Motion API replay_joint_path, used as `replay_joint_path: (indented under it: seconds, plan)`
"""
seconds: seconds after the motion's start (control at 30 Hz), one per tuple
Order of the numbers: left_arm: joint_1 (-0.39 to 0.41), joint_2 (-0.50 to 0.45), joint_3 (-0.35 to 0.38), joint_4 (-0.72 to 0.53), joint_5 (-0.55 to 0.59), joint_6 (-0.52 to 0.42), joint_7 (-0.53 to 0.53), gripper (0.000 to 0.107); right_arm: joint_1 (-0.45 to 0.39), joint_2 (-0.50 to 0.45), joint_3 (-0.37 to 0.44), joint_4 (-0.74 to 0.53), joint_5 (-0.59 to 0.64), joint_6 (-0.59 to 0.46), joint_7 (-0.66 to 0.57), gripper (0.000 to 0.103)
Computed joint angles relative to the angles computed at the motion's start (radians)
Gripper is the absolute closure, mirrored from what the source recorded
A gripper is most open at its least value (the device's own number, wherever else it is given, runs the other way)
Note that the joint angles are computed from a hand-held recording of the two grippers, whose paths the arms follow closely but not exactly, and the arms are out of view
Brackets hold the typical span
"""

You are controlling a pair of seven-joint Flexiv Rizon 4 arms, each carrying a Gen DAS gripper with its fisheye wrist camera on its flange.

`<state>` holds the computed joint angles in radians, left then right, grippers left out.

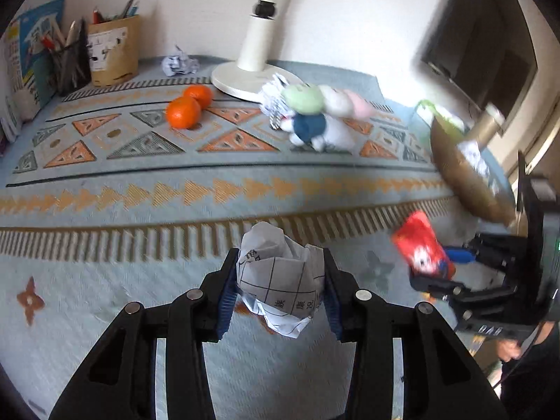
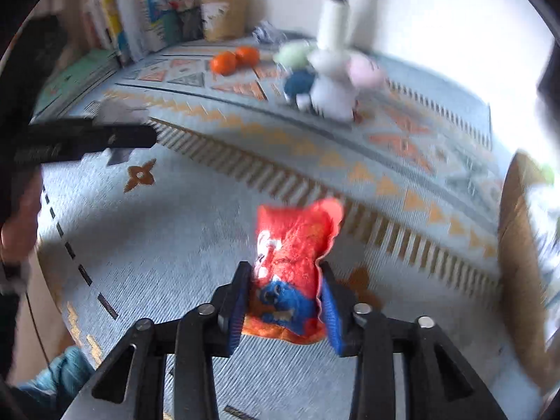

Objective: Organize objects
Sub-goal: 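Carry paper ball and snack bag to the wicker basket and release both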

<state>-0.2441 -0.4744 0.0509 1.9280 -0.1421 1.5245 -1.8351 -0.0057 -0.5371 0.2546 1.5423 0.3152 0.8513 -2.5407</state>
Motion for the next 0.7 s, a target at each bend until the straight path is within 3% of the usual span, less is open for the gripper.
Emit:
replay_joint_path:
  seconds: [0.03, 0.17, 0.27, 0.3, 0.43, 0.47, 0.57, 0.63, 0.7]
  plan:
    - [-0.020, -0.011, 0.017, -0.010, 0.008, -0.009, -0.011, 0.066, -0.011, -0.004, 0.002, -0.013, 0.017, -0.024, 0.017, 0.056]
    - [-0.119, -0.036, 0.128, -0.047, 0.078, -0.036, -0.083, 0.064, -0.059, -0.009, 0.005, -0.053, 0.111, -0.102, 0.092, 0.019]
    - [-0.103, -0.035, 0.110, -0.051, 0.084, -0.046, -0.102, 0.064, -0.050, -0.007, -0.007, -0.050, 0.139, -0.093, 0.150, 0.018]
    - [-0.104, -0.034, 0.112, -0.051, 0.090, -0.047, -0.110, 0.064, -0.022, 0.002, -0.020, -0.025, 0.120, -0.044, 0.179, 0.019]
    - [-0.131, -0.029, 0.137, -0.060, 0.122, -0.070, -0.163, 0.064, 0.068, 0.028, -0.057, 0.097, 0.013, 0.199, 0.259, 0.064]
    - [-0.140, -0.029, 0.142, -0.068, 0.133, -0.078, -0.174, 0.064, 0.062, 0.033, -0.036, 0.119, 0.005, 0.240, 0.238, 0.069]
    - [-0.150, -0.027, 0.134, -0.104, 0.171, -0.096, -0.179, 0.065, 0.011, 0.055, 0.031, 0.166, 0.013, 0.324, 0.172, 0.074]
    - [-0.149, -0.031, 0.113, -0.153, 0.190, -0.101, -0.160, 0.065, -0.068, 0.069, 0.093, 0.123, 0.084, 0.264, 0.118, 0.074]
    - [-0.145, -0.044, 0.085, -0.225, 0.202, -0.107, -0.124, 0.065, -0.121, 0.083, 0.101, 0.052, 0.161, 0.205, 0.106, 0.074]
